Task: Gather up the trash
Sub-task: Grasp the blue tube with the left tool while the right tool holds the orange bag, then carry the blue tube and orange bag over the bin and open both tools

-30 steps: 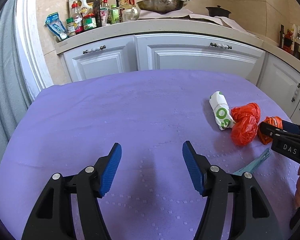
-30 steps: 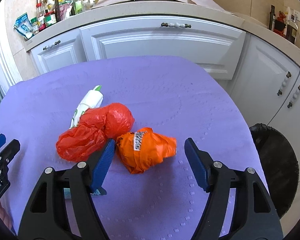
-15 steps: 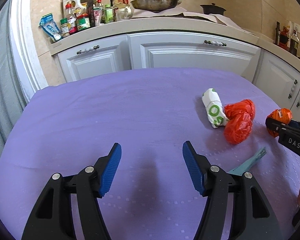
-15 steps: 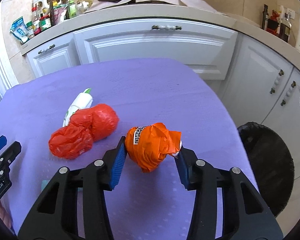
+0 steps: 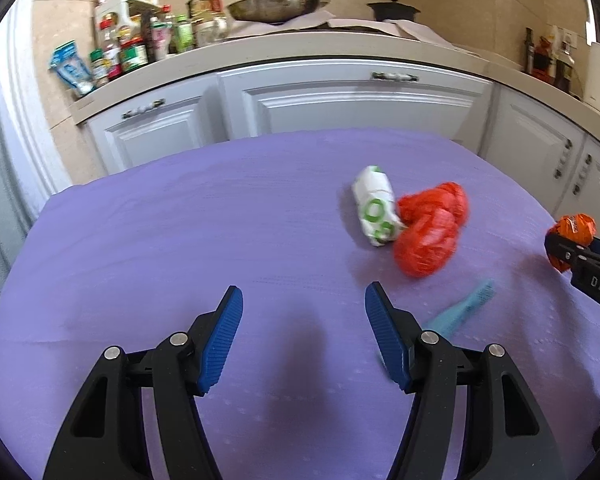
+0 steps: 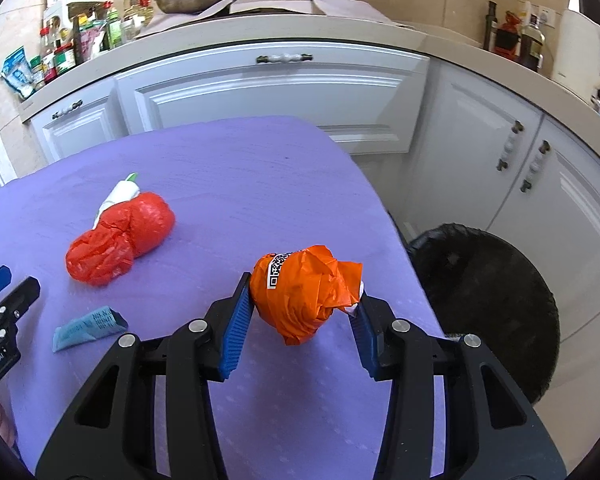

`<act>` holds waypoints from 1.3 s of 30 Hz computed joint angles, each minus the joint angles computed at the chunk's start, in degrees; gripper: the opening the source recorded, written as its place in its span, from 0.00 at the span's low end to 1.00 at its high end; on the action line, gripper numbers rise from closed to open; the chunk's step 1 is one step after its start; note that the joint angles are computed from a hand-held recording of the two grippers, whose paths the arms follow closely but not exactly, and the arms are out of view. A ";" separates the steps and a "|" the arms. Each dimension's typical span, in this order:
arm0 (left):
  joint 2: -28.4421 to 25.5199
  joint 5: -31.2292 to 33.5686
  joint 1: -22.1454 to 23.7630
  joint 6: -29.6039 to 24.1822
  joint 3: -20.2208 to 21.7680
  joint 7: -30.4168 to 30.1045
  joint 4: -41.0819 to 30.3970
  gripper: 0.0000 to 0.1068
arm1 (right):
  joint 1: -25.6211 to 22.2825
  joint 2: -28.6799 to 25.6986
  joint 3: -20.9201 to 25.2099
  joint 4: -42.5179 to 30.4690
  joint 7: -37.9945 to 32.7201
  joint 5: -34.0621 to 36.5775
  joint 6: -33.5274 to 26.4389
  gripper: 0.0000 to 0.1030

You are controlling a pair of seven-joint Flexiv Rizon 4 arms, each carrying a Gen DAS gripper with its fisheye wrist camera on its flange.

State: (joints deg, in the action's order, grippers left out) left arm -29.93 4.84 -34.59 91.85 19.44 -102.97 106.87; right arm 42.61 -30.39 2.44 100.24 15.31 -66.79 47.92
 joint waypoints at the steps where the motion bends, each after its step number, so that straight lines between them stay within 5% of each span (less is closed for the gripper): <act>1: 0.16 0.21 0.95 0.26 -1.48 0.98 0.12 0.58 | 0.00 0.45 0.00 0.61 0.50 -0.15 -0.10 0.43; 8: 0.83 -0.48 7.16 1.64 -11.44 9.56 1.43 0.61 | -0.68 3.21 1.12 4.30 3.99 -1.03 -1.58 0.43; 17: 0.80 -3.34 8.68 2.64 -15.40 16.99 2.60 0.61 | -1.98 5.48 2.67 7.26 7.56 -2.70 -2.66 0.43; 22: 0.13 -4.83 9.36 -1.98 -17.33 20.79 1.13 0.60 | -2.66 5.57 3.14 7.60 8.17 -3.01 -1.94 0.43; 28: 0.24 -6.09 12.32 -4.23 -21.46 23.62 1.49 0.32 | -2.65 5.35 3.22 7.42 8.03 -2.76 -1.96 0.43; 39: 1.13 -7.67 13.40 -0.54 -23.99 25.83 4.12 0.14 | -2.42 5.33 3.12 7.87 8.48 -3.12 -1.46 0.43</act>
State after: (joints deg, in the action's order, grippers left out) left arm -28.81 -2.83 -21.19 91.31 -4.55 -77.14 110.98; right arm 40.19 -25.06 5.56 108.11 23.79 -69.91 46.46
